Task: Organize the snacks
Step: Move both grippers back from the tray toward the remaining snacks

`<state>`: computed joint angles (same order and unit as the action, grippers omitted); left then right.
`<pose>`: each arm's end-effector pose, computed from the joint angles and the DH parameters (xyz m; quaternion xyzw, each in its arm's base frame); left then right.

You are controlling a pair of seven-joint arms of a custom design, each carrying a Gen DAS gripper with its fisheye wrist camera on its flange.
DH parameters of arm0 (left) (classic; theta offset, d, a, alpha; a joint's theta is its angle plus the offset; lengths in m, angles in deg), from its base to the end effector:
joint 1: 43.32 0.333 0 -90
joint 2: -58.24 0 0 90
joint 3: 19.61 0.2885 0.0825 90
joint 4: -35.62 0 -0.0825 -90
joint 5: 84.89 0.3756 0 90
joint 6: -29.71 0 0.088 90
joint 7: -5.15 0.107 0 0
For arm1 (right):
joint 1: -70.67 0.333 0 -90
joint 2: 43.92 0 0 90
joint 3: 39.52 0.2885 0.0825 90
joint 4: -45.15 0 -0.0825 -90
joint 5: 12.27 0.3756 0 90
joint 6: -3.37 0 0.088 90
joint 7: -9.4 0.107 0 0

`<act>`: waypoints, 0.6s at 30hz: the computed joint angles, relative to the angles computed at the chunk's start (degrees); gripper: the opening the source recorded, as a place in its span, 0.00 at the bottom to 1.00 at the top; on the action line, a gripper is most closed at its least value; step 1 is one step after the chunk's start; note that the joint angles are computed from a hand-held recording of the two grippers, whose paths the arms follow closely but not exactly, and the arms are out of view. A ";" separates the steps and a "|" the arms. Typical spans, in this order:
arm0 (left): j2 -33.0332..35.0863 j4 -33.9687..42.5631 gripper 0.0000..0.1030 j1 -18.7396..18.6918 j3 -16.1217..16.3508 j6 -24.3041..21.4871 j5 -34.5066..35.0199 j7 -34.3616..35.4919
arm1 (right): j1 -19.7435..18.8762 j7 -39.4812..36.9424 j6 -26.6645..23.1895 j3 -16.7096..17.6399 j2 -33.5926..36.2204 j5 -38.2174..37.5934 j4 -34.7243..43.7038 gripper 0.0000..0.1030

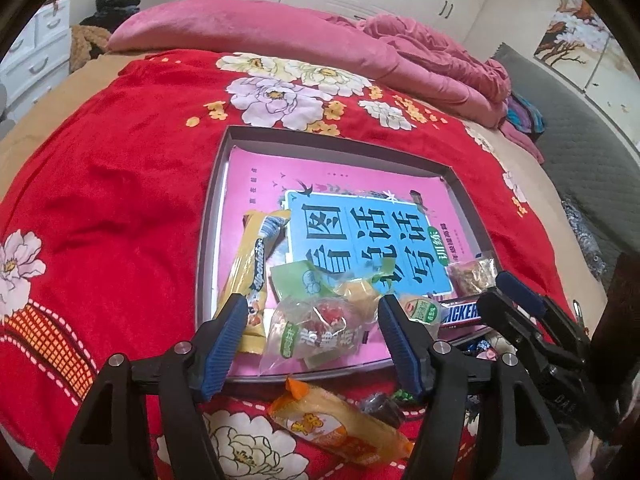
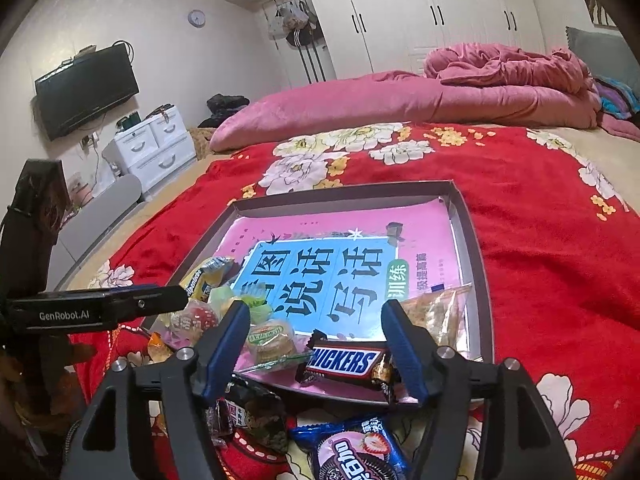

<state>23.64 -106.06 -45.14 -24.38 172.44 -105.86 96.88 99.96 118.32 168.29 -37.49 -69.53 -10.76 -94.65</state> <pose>0.4185 -0.0505 0.5490 -0.6927 0.6423 -0.3080 0.1135 0.3969 0.2417 0.5504 -0.6990 0.5727 -0.1448 0.4031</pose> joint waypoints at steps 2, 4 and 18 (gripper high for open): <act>-0.66 -0.49 0.68 -0.17 0.14 0.16 -0.22 0.22 | -0.42 0.30 0.33 0.38 -0.19 -0.45 -0.16 0.70; -1.29 -0.89 0.70 -0.21 0.07 0.22 -0.10 0.38 | -0.87 0.70 0.43 0.76 -0.42 -1.08 -0.27 0.71; -4.50 -2.19 0.73 0.02 -0.16 -1.54 0.32 -0.62 | -0.26 0.46 2.35 0.40 -2.25 -1.98 -1.34 0.74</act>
